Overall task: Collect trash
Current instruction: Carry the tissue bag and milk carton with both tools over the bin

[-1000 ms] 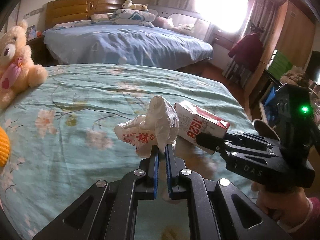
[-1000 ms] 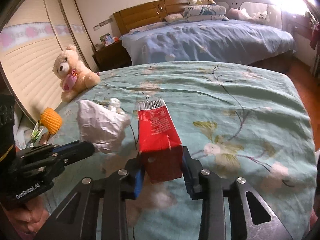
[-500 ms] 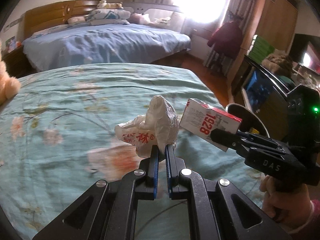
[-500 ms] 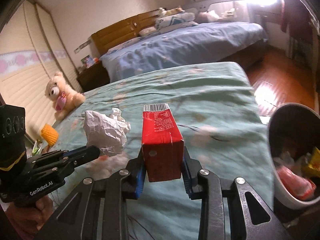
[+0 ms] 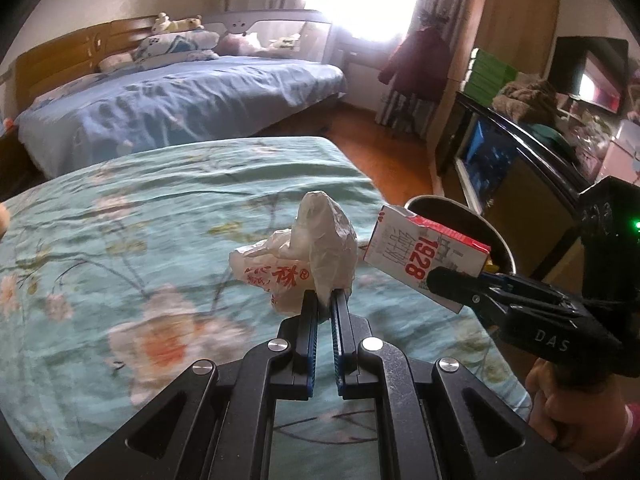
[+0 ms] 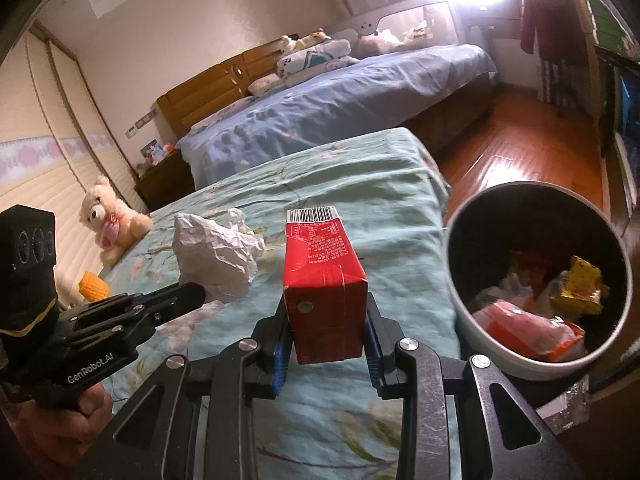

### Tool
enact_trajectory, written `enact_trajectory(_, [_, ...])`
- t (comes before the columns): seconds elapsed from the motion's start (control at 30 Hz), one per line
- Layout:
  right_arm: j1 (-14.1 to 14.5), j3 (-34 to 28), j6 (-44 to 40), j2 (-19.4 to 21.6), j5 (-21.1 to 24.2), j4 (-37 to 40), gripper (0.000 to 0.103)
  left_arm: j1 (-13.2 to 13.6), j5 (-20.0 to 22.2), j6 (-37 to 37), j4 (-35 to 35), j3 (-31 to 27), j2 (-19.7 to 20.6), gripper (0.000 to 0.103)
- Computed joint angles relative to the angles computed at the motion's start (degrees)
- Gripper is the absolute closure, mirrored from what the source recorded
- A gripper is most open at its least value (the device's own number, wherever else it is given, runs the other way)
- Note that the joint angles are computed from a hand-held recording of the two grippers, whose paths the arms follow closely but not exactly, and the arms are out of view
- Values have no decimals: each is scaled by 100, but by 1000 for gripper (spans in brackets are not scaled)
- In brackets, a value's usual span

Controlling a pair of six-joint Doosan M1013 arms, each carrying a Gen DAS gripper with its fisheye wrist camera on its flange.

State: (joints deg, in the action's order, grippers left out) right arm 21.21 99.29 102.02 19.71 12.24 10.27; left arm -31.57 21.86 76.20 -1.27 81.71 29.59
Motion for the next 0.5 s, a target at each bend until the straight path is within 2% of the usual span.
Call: enact_trajectory(0.5, [-242,457,1349,-342,-263,-1096,71,-163,282,892,-550,-500,307,98])
